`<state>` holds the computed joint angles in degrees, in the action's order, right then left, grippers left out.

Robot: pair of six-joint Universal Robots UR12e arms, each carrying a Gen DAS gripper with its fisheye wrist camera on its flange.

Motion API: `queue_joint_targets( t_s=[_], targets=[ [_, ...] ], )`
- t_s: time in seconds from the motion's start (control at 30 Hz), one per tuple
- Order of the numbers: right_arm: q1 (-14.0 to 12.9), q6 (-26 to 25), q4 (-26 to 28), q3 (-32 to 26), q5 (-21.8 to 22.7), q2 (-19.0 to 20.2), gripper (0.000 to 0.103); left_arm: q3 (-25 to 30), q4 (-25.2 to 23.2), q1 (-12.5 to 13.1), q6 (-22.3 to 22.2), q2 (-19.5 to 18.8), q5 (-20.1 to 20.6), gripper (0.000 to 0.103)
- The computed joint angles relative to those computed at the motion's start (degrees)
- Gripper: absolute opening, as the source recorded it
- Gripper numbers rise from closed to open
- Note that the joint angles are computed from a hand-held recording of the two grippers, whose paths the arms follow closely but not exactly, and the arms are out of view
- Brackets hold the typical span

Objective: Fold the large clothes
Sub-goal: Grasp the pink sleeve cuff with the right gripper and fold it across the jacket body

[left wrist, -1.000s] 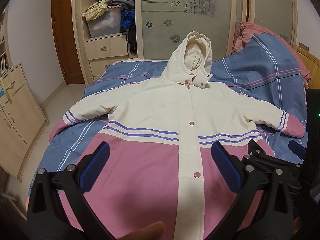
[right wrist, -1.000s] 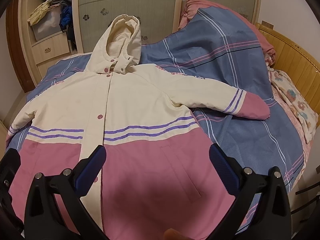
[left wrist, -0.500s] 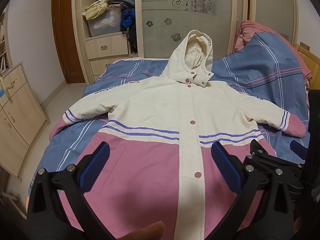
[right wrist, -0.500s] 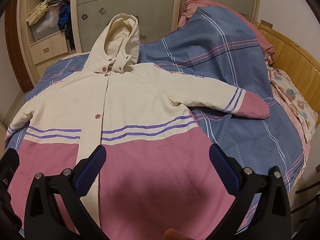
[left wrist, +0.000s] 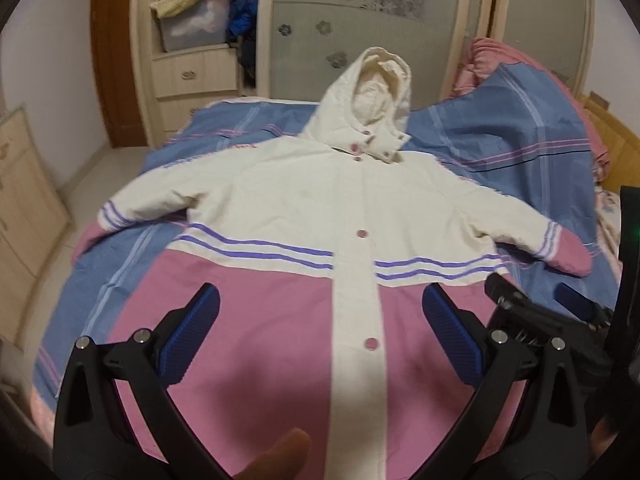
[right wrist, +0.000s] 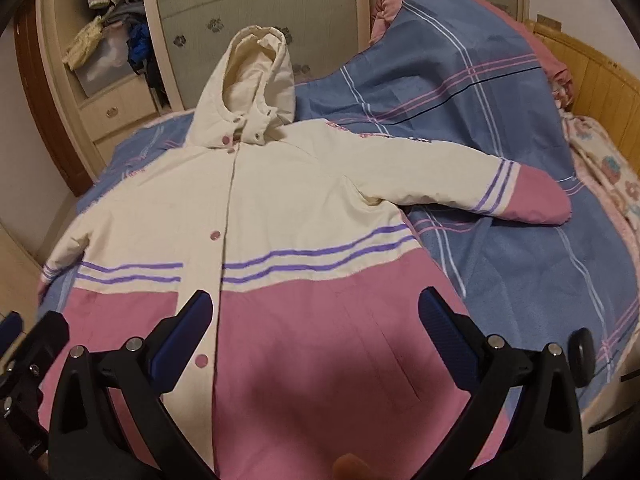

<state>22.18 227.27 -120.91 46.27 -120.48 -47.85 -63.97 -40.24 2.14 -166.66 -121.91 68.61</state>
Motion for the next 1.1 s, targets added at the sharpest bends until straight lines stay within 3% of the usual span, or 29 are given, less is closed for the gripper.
queue_joint_targets(
  t_s=[0.07,0.13,0.2,0.27,0.33,0.4,0.53,0.63,0.67,0.7,0.73,0.77,0.83,0.93,1.03,1.1],
  targets=[
    [-0.5,-1.8,-4.7,3.7,-2.9,-1.5,0.102,-1.1,4.5,-0.1,-3.0,0.0,1.1,0.101],
    [-1.4,-1.4,-2.3,5.3,-5.0,-2.8,0.102,-1.6,7.3,-0.1,-5.7,-0.1,1.6,0.101],
    [-3.8,-1.1,-3.5,9.3,0.0,-5.3,0.102,-0.2,4.6,-0.1,-5.2,-0.6,0.3,0.101],
    [-7.3,2.5,-11.0,17.1,7.8,-9.2,0.102,2.5,-2.5,0.0,-3.6,-1.6,-2.1,0.101],
    [-11.3,9.6,-15.5,24.0,14.4,-12.7,0.102,4.7,-7.3,0.0,-3.0,-2.6,-4.7,0.101],
    [-15.6,17.7,-17.7,30.0,20.3,-15.4,0.102,5.8,-7.7,-0.7,-3.2,-3.3,-4.0,0.101],
    [-21.1,29.1,-23.3,38.2,24.2,-18.2,0.102,7.9,-6.7,-2.3,-2.1,-4.9,-2.2,0.101],
    [-24.2,35.7,-33.2,42.9,29.6,-18.1,0.099,11.2,-8.7,-3.8,-0.4,-7.1,-1.1,0.101],
    [-24.8,37.2,-34.7,43.5,30.7,-17.8,0.085,12.2,-9.7,-4.1,-0.2,-7.8,-1.2,0.101],
    [-24.9,38.2,-33.8,43.4,29.7,-17.7,0.049,13.5,-11.1,-4.3,0.0,-8.6,-1.0,0.101],
    [-24.9,38.5,-34.9,43.5,28.5,-17.7,0.025,14.6,-12.7,-4.6,-0.1,-9.3,-0.6,0.101],
    [-25.0,38.5,-36.6,43.7,28.3,-17.7,0.010,15.5,-14.1,-4.8,-0.2,-9.9,-0.1,0.101],
    [-24.2,36.0,-36.7,42.2,23.7,-17.7,0.007,16.5,-15.9,-4.7,-0.5,-10.7,0.2,0.101],
    [-20.9,25.7,-35.1,35.2,14.0,-16.4,0.006,17.0,-15.6,-3.9,-3.2,-11.2,1.1,0.101],
    [-18.0,12.5,-39.6,25.2,17.2,-12.2,0.005,17.5,-14.6,-2.7,-6.6,-11.4,1.1,0.101],
    [-15.2,2.1,-37.9,14.9,20.3,-7.5,0.005,17.6,-13.4,-2.0,-8.1,-11.3,1.6,0.101]
  ],
)
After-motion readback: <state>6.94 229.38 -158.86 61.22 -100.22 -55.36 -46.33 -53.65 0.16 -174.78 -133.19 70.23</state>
